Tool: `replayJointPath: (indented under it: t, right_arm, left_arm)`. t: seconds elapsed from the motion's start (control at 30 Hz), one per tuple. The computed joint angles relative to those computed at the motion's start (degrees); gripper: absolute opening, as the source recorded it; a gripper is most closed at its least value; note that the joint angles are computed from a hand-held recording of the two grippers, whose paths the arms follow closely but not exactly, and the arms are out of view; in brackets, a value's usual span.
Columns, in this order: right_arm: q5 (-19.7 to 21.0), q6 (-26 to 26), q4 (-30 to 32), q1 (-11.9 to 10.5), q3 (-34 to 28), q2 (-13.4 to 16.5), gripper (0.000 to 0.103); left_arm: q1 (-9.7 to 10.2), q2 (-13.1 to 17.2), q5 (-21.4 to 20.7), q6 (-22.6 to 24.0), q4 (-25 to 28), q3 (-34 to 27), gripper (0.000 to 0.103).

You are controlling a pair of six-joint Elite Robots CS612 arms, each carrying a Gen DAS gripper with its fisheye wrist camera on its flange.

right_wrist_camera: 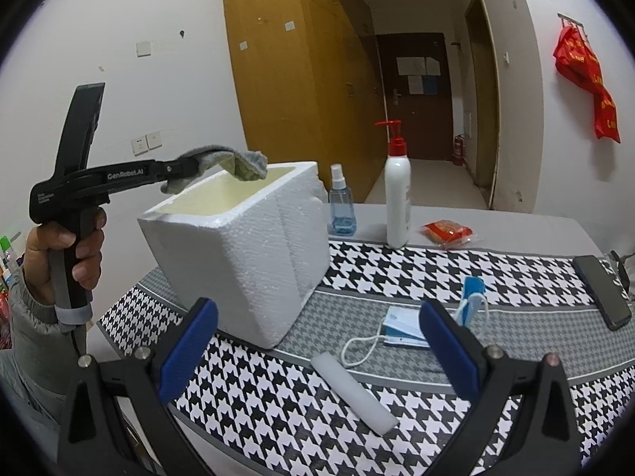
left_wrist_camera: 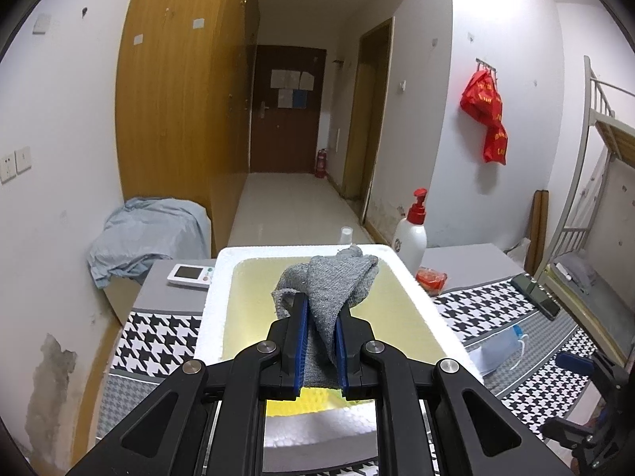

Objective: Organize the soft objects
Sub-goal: 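Lower the grey sock into the foam box and open the left tool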

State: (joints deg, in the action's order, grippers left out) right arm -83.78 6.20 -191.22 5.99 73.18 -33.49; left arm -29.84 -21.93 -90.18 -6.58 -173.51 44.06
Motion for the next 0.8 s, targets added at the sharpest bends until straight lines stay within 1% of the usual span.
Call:
replayJointPath:
  t: [0.13,0.2,0.23,0.27,0.3,0.33,0.37,0.43,0.5,0.57,0.63,0.7,0.8]
  right_arm:
    - [-0.83,0.22,0.41,0.04,0.22,-0.16,0.103]
    - [-1.19,0.48,0.19,0.06,0.53,-0.32,0.103]
    - [-1.28,0.56,0.07,0.05,0.69,-0.38,0.103]
    - [-1.56,0.62,0.04,0.07,0.88,-0.49,0.103]
    - [-1.95,0.69,-0.07,0.1,1.11,-0.6,0.103]
    - [-2.18,0.83,-0.21,0.11,1.34,-0.71,0.103]
    - [-2.29,0.97,-0.35,0.09,1.5,-0.79,0.103]
    - [-2.82,1.34,-0.89,0.08,2.12,-1.09,0.103]
    - [-3.3,1.75,-1.13,0.07,2.5,-1.3,0.103]
    - [-3.38,2.34,-1.33,0.02,2.86,-1.53,0.103]
    - [-3.43,3.07,-1.8,-0.03,3.32,-1.81,0.103]
    - [-3.7,3.38,-2.37,0.0,3.74,-2.05,0.103]
    - [-4.64,3.47,-3.57,0.27,4.7,-2.59,0.103]
  left_arm:
    - [0.09,0.68,-0.33,0.11,0.8,-1.18,0.013]
    - [0.09,1.08,-0.49,0.47,1.34,-2.0,0.016]
    - [0.05,1.28,-0.34,0.82,1.69,-2.37,0.021]
    - [-0.05,1.48,0.1,0.92,1.99,-2.78,0.031]
    - [-0.08,1.58,0.41,0.77,1.93,-2.94,0.038]
    - [-0.11,1.7,0.7,0.4,1.44,-3.04,0.055]
    - [-0.11,1.69,1.08,0.1,0.93,-2.94,0.069]
    - [-0.2,1.55,1.97,-0.53,-0.49,-2.46,0.073]
    - [-0.08,1.02,0.52,-0.82,-1.76,-1.41,0.077]
    - [-0.18,0.32,0.38,-0.52,-4.18,0.27,0.097]
    - [-0.61,-0.72,1.74,0.61,-8.4,3.0,0.102]
    - [-0.96,-1.93,2.17,2.47,-10.41,5.52,0.102]
    - [-1.39,-3.44,2.66,3.65,-13.16,8.77,0.102]
